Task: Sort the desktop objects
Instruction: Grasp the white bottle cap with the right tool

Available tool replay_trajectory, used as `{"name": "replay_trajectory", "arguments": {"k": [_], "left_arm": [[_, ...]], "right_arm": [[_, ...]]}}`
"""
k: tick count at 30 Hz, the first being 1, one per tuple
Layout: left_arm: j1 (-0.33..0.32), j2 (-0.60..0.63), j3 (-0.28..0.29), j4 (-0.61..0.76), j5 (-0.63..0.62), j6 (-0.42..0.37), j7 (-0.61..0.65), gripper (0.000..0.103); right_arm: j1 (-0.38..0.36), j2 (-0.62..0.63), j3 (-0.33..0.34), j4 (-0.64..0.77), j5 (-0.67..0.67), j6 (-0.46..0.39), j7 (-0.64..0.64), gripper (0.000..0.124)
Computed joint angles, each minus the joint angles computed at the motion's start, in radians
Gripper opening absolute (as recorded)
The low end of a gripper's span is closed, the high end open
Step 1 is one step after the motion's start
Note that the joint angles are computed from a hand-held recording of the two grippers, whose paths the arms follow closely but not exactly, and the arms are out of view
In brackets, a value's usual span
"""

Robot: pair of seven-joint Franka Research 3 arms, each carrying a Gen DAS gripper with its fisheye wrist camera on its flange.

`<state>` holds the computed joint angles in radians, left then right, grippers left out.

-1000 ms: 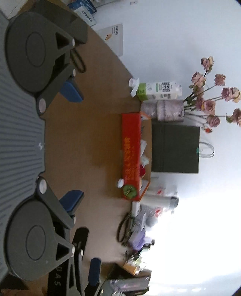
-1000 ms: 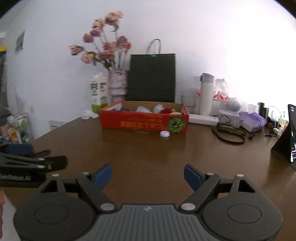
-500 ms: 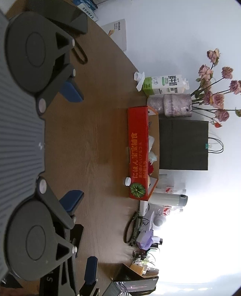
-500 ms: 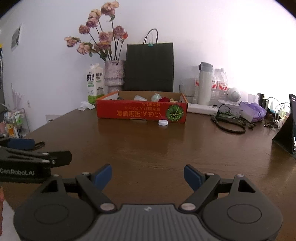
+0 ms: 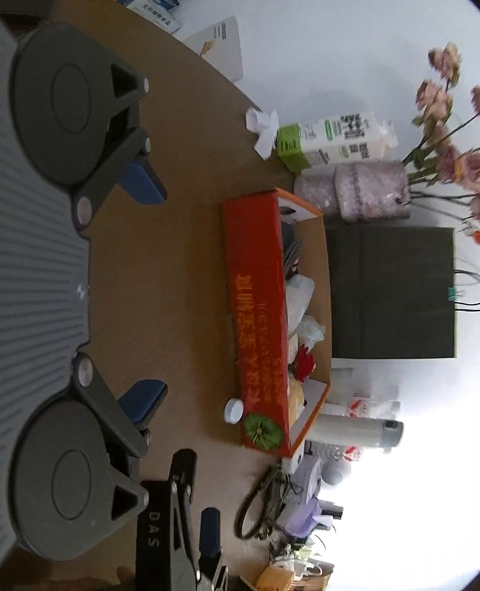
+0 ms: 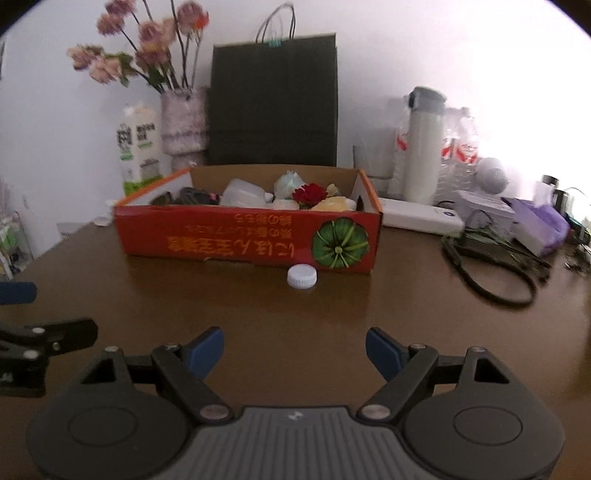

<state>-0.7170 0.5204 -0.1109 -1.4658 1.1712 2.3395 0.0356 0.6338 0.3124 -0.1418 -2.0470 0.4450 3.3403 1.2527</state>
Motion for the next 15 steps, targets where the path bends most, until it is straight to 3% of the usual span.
{"name": "replay_trajectory", "arguments": {"k": [5, 7, 11, 13, 15], "left_arm": [[0.056, 0.131, 0.024, 0.181, -0.092, 0.068, 0.112, 0.102], [0.065, 0.191, 0.038, 0.263, -0.148, 0.07, 0.153, 0.096], [0.077, 0.285, 0.065, 0.398, -0.25, 0.083, 0.215, 0.082], [0.075, 0.316, 0.079, 0.442, -0.286, 0.09, 0.248, 0.047], [0.078, 0.324, 0.089, 0.446, -0.322, 0.125, 0.261, 0.029]], "right_arm": [[-0.063, 0.174, 0.02, 0.272, -0.055, -0.158, 0.063, 0.075], [-0.034, 0.241, -0.036, 0.377, -0.085, -0.226, 0.126, 0.07], [-0.056, 0.333, -0.037, 0.521, -0.134, -0.301, 0.204, 0.06], [-0.059, 0.353, -0.034, 0.541, -0.167, -0.304, 0.222, 0.046], [-0.044, 0.354, -0.049, 0.524, -0.209, -0.269, 0.241, 0.027]]}}
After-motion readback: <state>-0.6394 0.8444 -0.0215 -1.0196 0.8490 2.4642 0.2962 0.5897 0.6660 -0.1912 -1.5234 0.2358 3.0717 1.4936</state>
